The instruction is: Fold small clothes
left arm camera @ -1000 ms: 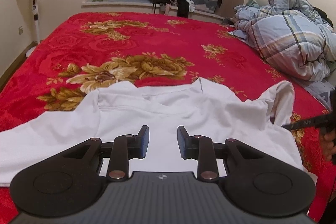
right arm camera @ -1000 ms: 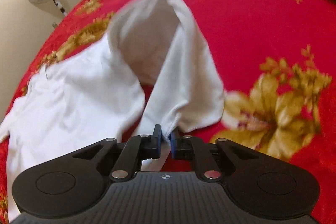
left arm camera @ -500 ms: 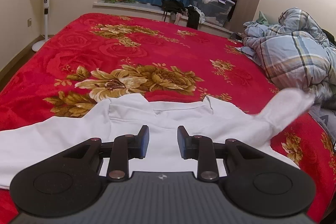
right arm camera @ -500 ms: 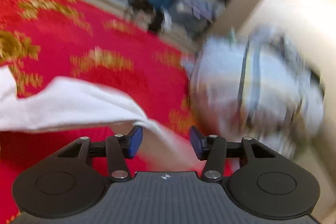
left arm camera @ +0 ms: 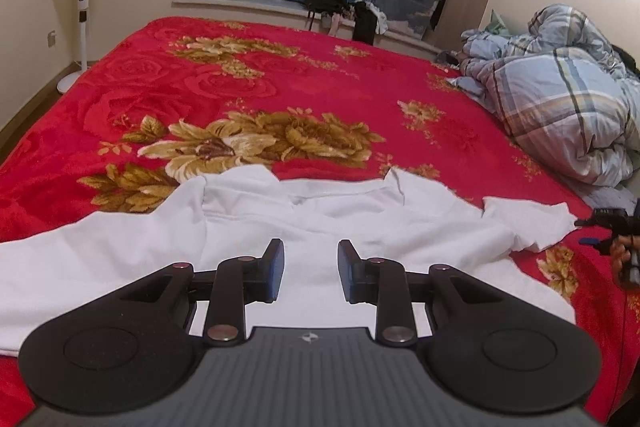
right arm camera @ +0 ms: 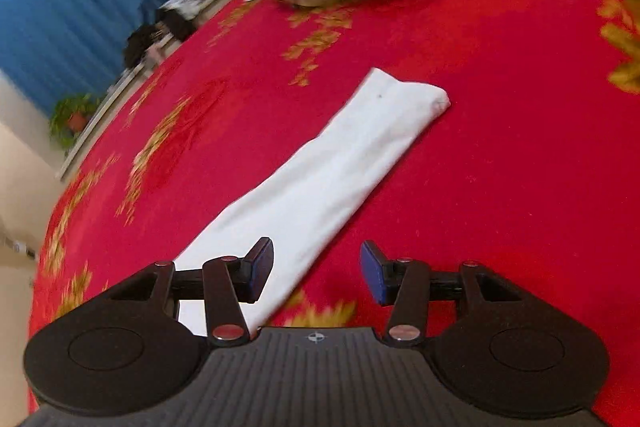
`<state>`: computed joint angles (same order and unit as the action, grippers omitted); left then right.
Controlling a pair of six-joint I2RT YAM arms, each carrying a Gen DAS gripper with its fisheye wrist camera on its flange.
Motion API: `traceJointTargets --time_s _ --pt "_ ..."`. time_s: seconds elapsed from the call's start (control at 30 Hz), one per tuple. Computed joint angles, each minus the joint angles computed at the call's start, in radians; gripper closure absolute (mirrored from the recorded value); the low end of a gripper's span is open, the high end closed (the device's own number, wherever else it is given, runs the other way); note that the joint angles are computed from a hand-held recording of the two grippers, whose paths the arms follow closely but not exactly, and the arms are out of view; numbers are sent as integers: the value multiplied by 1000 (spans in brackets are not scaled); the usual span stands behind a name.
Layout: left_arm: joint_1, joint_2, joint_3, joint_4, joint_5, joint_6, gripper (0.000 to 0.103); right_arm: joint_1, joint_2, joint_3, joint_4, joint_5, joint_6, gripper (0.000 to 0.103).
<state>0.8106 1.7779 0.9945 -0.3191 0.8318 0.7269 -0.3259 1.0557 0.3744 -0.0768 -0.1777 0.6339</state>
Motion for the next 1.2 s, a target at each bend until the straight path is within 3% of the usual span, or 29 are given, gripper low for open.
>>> traceJointTargets --time_s 0.1,0.17,0.2,0.27,0.43,0.57,0.7,0.77,0.83,1.03,1.1,1.2 --pt "-22 27 -6 42 -41 -16 70 -4 236 39 193 21 53 52" --pt "-40 52 -6 73 -71 -32 70 -25 330 79 235 23 31 76" --pt "-48 64 -4 86 -84 -39 70 -28 378 98 263 28 14 102" --pt "-61 86 -2 127 -108 -59 70 -38 417 116 301 34 -20 101" --pt "-66 168 58 218 -134 -166 70 -43 439 163 291 312 -29 103" --pt "-68 250 120 292 -171 -218 70 -17 397 154 304 322 -69 99" --pt "-83 337 201 344 -203 -282 70 174 233 132 301 324 -121 73" --pt "-95 372 242 370 -207 -317 66 306 193 159 284 276 -116 62" --pt "-108 420 306 380 -205 -379 51 437 201 200 283 217 -107 54" --pt "-135 589 564 228 -192 -424 46 775 532 491 212 127 -103 48" --pt "-139 636 624 181 -179 -423 46 821 678 623 151 143 -89 48" --pt "-149 694 692 141 -187 -409 47 861 866 840 -45 167 -108 48"
